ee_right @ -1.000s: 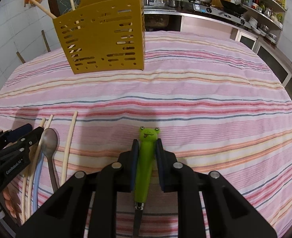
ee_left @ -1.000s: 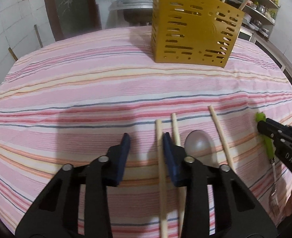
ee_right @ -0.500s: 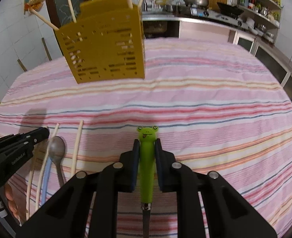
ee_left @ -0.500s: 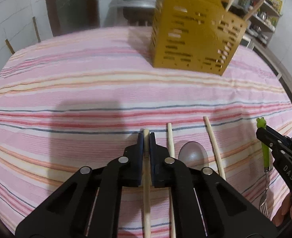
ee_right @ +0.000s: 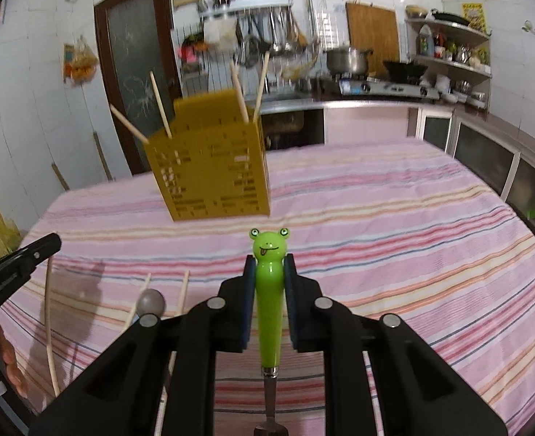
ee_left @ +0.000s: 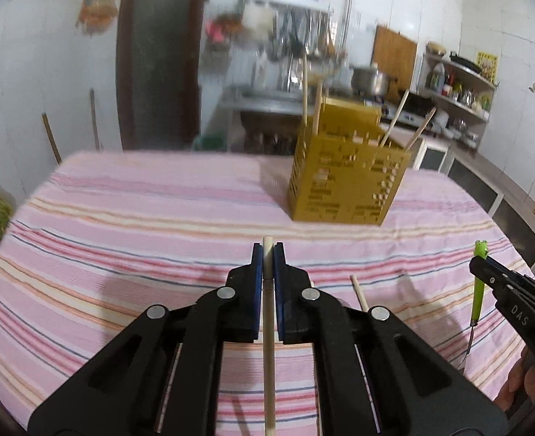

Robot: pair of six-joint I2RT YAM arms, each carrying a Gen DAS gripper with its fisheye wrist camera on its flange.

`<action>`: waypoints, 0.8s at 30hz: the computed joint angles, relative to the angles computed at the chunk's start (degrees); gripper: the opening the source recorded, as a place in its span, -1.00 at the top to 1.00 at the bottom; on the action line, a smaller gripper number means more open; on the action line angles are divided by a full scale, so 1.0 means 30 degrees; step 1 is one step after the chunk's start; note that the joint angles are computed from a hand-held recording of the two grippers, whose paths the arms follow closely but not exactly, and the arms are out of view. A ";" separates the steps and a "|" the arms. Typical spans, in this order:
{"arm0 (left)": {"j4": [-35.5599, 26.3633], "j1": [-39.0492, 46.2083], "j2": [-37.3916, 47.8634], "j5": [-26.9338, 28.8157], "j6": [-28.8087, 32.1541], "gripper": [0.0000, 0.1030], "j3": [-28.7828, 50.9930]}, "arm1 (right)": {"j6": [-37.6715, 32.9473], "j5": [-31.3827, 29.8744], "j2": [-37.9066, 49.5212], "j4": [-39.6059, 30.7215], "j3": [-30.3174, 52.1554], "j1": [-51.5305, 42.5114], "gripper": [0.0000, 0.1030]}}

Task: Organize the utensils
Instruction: 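Carry the chopstick and frog fork with both tools to the yellow holder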

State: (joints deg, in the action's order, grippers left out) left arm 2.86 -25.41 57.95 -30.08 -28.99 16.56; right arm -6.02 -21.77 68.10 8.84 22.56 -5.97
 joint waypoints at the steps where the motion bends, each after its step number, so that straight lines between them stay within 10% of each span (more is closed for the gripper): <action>1: -0.0583 -0.0354 -0.1015 -0.0514 -0.0099 0.91 -0.0217 | -0.0004 -0.0216 -0.0608 0.0164 -0.0367 -0.0238 0.69; 12: -0.7658 -0.7193 -0.7164 -0.8660 -0.3647 0.91 -0.0585 | -0.0161 -0.1973 -0.6380 0.0905 -0.3505 -0.2004 0.69; 24: -1.3517 -1.2631 -0.5793 -1.3354 -1.0446 0.91 0.1015 | 0.0008 -0.3978 -0.9560 -0.0373 -0.4267 -0.3919 0.69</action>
State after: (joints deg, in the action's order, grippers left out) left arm -37.69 -63.30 40.57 -70.14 -60.33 19.60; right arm -6.00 -33.70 39.42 7.72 9.76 -17.72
